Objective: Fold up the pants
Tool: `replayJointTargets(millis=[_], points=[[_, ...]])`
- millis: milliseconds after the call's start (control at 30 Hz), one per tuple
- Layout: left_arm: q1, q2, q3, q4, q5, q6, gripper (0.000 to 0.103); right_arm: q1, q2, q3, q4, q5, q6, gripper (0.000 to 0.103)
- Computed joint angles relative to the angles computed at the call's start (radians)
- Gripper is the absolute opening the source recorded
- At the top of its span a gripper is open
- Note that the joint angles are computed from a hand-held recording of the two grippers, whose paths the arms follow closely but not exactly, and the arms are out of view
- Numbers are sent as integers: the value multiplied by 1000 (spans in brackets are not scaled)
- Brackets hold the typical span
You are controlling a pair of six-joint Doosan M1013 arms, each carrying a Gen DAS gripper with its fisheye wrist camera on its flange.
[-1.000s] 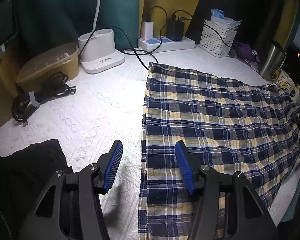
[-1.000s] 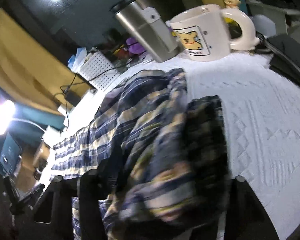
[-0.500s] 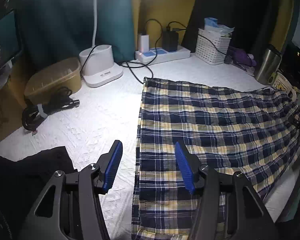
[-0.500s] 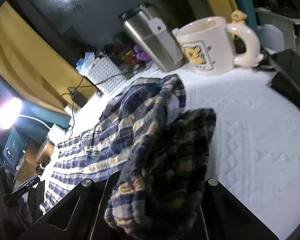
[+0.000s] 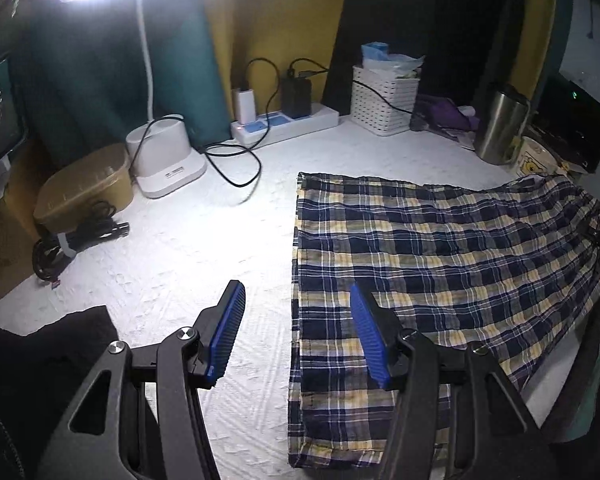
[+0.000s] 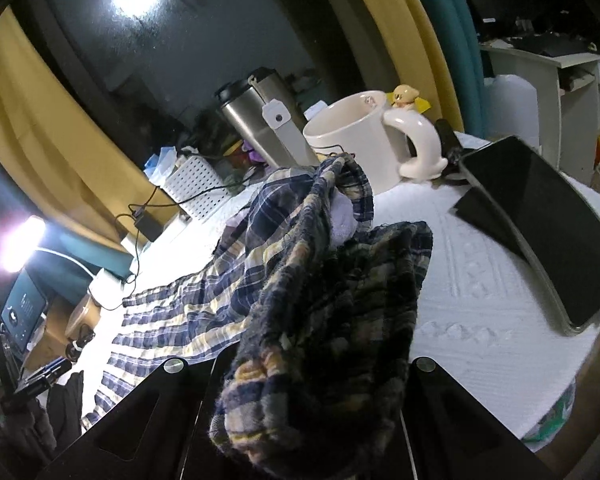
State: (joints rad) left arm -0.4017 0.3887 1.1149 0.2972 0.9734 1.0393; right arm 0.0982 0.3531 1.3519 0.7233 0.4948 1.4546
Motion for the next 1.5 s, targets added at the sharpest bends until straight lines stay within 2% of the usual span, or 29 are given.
replayJointTargets(millis=[233,467,933,967,1000,1067,1300,1500], points=[[2,-18,26,-2,-50,9,54,19,-15,-11,-92,-19,68,8],[13,-33,40,-33,-102,76,54,44,-29,-17,-194,-49,156,8],[40,-58,80,-76,-199,146,54,93,-43,-52,-445,-40,359,8],[43,-59,83,-83,-203,149,59,98,-43,-57,-467,-37,376,8],[47,-61,87,-95,-210,154,71,100,-42,-60,-478,-34,384,8],[55,-71,106,-106,-243,164,77,110,-40,-74,-519,-22,411,8],[77,-87,136,-174,-274,241,77,155,-29,-120,-669,12,497,8],[92,-110,170,-223,-330,279,77,188,-12,-168,-730,49,513,8]])
